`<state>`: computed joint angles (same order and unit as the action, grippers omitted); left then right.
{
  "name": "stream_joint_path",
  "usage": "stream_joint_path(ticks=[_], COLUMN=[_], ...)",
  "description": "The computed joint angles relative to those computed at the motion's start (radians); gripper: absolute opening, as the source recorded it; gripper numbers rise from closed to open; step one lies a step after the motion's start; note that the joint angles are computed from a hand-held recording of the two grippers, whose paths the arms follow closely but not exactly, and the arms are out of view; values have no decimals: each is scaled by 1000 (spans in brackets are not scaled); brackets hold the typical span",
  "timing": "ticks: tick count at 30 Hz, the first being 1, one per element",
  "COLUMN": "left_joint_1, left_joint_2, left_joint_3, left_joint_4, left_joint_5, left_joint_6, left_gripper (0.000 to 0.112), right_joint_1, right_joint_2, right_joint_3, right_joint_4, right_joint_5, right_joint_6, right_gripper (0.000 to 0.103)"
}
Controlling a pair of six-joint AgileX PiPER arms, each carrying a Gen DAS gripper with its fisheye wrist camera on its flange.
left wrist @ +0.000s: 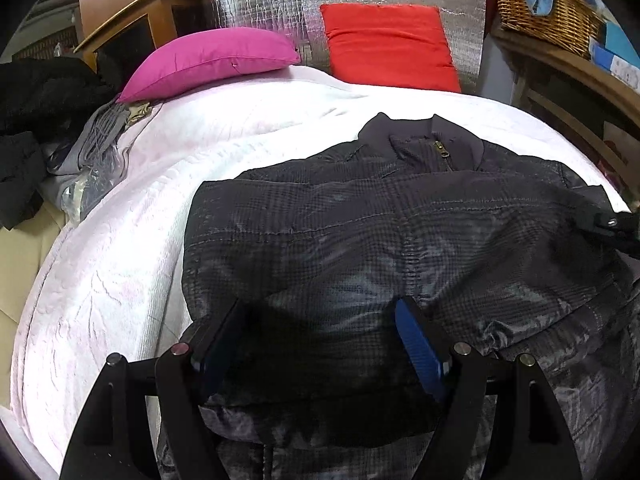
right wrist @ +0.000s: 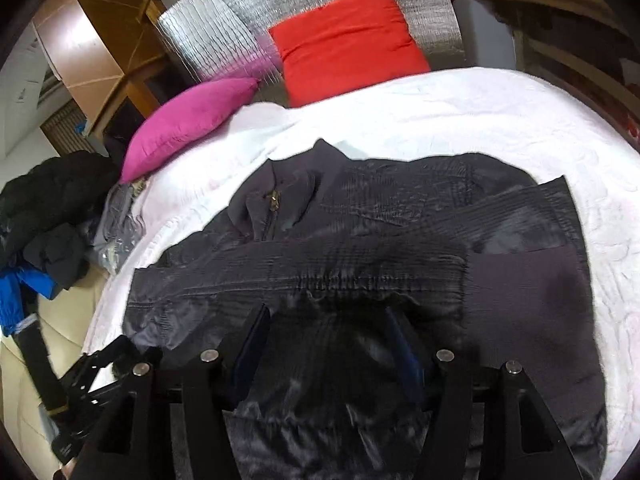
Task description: Fold large clothes
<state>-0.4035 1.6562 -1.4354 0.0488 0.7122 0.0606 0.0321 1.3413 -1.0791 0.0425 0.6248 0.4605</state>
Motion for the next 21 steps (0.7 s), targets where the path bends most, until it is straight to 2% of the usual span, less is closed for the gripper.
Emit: stream_joint_path(ticks=[3, 7, 11, 15, 18, 21], left_joint_1=[-4, -1, 4, -1, -6, -10], left_joint_2=[-3, -4, -3, -5, -4, -3], left_joint_3=[8, 9, 3, 7, 8, 15], left_joint_4=[14, 9, -4, 7, 16, 29], left_joint_5=[-8, -7, -1, -3, -3, -8], left_joint_6=[-6, 2, 8, -1, -14, -17], left_gripper=[78, 78, 78, 78, 78, 79], right_joint_1=[17, 63, 50, 107, 132, 129], right_joint_2=[77, 87, 19, -38, 0, 37], right_joint_3=[-35, -51, -26, -8, -13, -24], right_joint_4=[-47, -141, -50, -88, -105, -113], right_joint_5=[33, 74, 84, 124, 164, 180], right_joint_6=[21, 70, 10, 32, 49, 46], right_gripper=[63, 63, 63, 59, 53, 52])
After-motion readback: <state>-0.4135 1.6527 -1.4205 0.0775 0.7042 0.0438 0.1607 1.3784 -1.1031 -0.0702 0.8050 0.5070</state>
